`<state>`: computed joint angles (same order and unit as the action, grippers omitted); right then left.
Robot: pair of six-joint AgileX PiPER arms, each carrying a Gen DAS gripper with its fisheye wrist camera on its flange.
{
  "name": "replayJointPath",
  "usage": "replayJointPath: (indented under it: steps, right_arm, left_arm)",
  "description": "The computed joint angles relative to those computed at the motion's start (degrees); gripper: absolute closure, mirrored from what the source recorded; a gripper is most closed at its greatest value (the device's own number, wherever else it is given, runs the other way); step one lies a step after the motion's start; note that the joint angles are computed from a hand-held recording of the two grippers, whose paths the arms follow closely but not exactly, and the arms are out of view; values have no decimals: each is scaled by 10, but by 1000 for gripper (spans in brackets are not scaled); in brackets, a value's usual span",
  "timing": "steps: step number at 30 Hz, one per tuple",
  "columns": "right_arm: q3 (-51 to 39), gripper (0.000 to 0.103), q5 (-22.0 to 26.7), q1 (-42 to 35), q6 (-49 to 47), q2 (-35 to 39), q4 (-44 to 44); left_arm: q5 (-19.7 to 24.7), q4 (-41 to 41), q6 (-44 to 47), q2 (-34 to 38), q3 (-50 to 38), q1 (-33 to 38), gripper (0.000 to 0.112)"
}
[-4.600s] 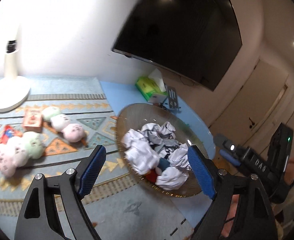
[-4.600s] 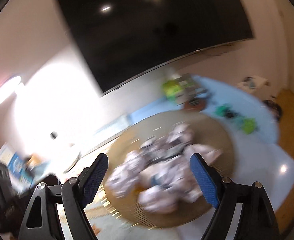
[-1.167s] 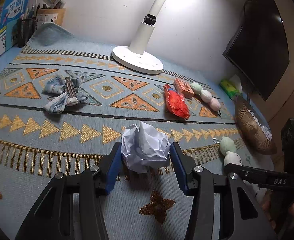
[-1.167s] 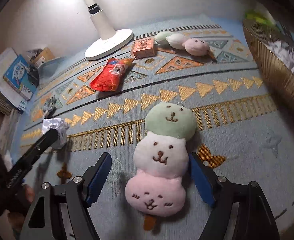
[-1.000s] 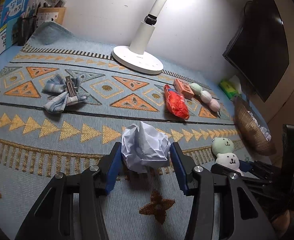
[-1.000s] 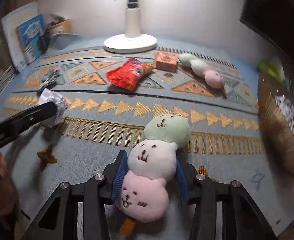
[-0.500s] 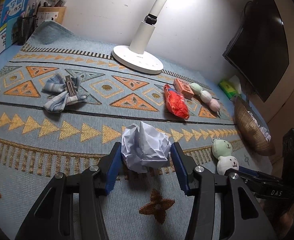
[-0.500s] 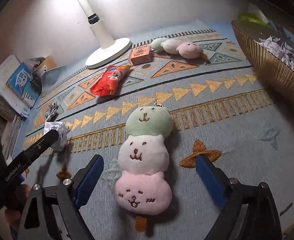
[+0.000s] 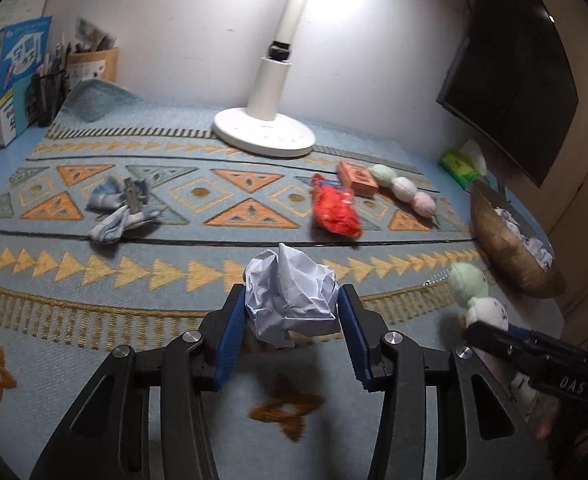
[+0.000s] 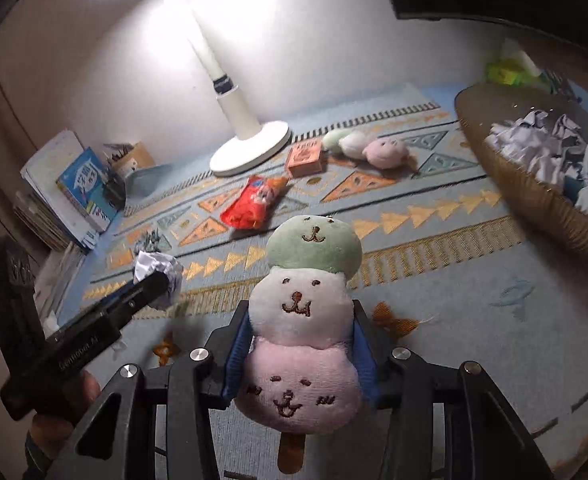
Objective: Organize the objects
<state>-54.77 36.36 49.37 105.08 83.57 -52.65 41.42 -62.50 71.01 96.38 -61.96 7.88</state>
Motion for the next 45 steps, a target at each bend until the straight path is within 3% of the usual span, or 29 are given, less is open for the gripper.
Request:
replayJointPath:
  steps: [2,5,7,9,16,17,18,19,20,21,22,25,28,29,31,32,35,38,41,43,45]
  right_arm:
    - [17,58,37,-3,1,-55,-13]
    - [18,58,155,10,-17,-128,-39]
    - [15,57,222,-1,-33,-166,-50]
    - [11,57,257,-40,-70,-199,-37]
    - [11,54,221,-235,-207,-240,39]
    - [7,49,224,-252,-232,-230,46]
    - [7,33,236,-267,-251,-224,54]
    - [14,30,244,-272,-247,-221,52]
    - [27,30,238,-281,-244,-228,57]
    - [42,30,220,-291,-248,-241,71]
    - [57,30,200,-300,-251,-257,83]
    - [83,29,200,-260,-212,-293,64]
    - [100,28,231,-137,-139,-296,-15]
    - [101,27,259,-80,-108,-283,-45]
    - [100,11,298,18,-50,-247,-94]
    - [101,9,302,58,-18,-230,-120]
    - [87,1,250,123,54,-170,-190]
    - [17,0,179,113,79,-54,-211]
    - [-102,0,101,53,-18,92,-148]
    - [-175,0,88,21,-83,169,-105]
    - [-219,0,60,-9,-119,212,-66]
  left_arm:
    - [-3,-4,5,-35,14,-34,69]
    - [-6,8,-39,-63,-1,-100,69]
    - [23,17,-94,-50,-43,-136,69]
    - [66,25,-146,-18,-104,-168,69]
    - [69,54,-252,59,-273,-305,68]
    - [73,59,-275,76,-297,-320,64]
    - [62,67,-293,87,-311,-338,62]
    - [42,74,-298,92,-315,-355,60]
    - [22,83,-297,96,-316,-370,46]
    - [14,94,-300,103,-319,-381,15]
    - [10,99,-302,110,-319,-386,9]
    - [-4,90,-286,108,-288,-375,10]
    - [7,59,-246,83,-243,-326,10]
    - [10,45,-233,69,-221,-305,10]
    - [-2,15,-191,30,-160,-263,10]
    - [-16,-6,-146,0,-114,-237,10]
    - [-107,-60,-12,-75,20,-179,10]
    - [-158,-34,25,-93,71,-114,10]
    - [-172,-22,36,-60,65,-41,10]
    - [-167,-19,24,-25,39,1,10]
    - [-130,9,-34,8,2,39,10]
